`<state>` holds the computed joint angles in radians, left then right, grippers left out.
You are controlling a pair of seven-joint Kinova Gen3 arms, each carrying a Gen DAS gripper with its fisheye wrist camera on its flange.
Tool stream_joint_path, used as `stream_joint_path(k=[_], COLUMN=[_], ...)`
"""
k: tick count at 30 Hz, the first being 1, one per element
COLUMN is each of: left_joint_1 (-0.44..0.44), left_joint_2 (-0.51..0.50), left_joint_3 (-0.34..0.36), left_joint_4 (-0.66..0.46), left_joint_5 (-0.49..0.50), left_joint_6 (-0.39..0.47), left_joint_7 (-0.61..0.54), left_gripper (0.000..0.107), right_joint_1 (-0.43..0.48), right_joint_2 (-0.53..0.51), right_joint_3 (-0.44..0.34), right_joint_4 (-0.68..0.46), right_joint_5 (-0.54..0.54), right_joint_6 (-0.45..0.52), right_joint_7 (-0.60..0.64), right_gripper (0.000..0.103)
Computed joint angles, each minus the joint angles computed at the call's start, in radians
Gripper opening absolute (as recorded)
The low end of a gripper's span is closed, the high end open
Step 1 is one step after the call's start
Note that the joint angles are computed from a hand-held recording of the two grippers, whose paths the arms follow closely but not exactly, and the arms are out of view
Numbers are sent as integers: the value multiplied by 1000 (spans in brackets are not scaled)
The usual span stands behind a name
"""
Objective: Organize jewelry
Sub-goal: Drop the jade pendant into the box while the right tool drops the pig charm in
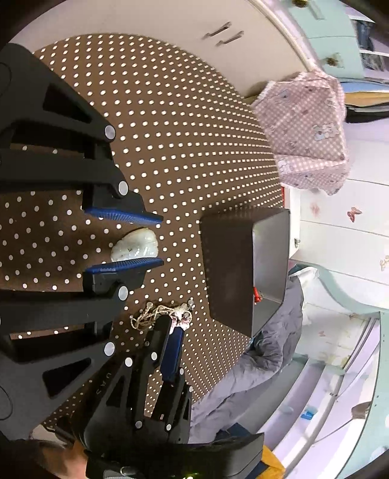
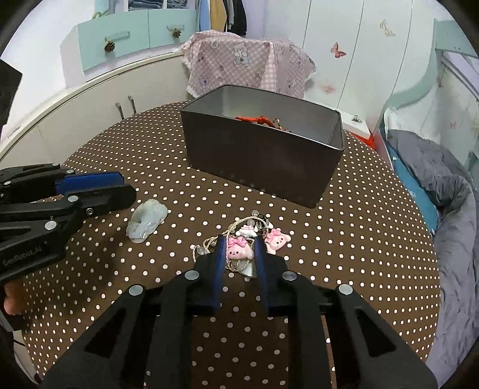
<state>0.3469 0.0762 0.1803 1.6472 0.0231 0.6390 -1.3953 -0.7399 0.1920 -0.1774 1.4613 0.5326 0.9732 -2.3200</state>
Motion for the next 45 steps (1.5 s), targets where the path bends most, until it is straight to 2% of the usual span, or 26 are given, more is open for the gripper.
stream_joint_path(k=[4,6,7,9,13,15,16,17,19,20,24,28,33,35,45], left_joint_1=[-10,-4,12,9,34,45,46,46,77,99,90,49,30,12,-3], left_joint_2=[8,14,9,-4,16,38,60,74,86,90,89,62,26,16,26], left_joint_3=[0,1,-7,0,4,8,10,13,-1,-15,-10,1,6,10,7], left_joint_4=[-3,-8,0,19,-5,-30,-55,-71,-87,-94,-96,-81,-62,-68,-148], left_joint_5=[33,24,-2,-9,-77,-96,-87,-90,-138,-165,-160,-72,-11,42,94], left_joint_6=[20,28,13,-18,8,38,70,90,102,111,102,68,28,19,8], left_joint_7=[-32,-25,1,7,48,51,39,42,70,87,91,31,-7,-51,-67], left_gripper=[24,45,68,68,68,58,48,43,39,29,29,29,29,29,29], right_joint_1=[4,17,23,40,81,104,113,121,134,139,164,183,194,194,185], right_joint_2=[-31,-61,-75,-105,-157,-175,-181,-189,-194,-198,-223,-238,-237,-235,-215], right_joint_3=[1,-2,-6,-13,-37,-48,-54,-59,-68,-73,-88,-102,-119,-121,-112], right_joint_4=[35,62,75,98,137,144,145,150,146,149,163,156,129,116,29], right_joint_5=[11,16,19,28,49,45,44,52,53,59,59,59,91,103,154], right_joint_6=[-27,-57,-70,-94,-137,-149,-154,-158,-153,-157,-186,-205,-200,-196,-185], right_joint_7=[-37,-67,-80,-108,-169,-175,-179,-189,-186,-194,-205,-203,-206,-206,-179], right_gripper=[17,17,17,17,17,17,17,17,17,17,17,17,17,17,17])
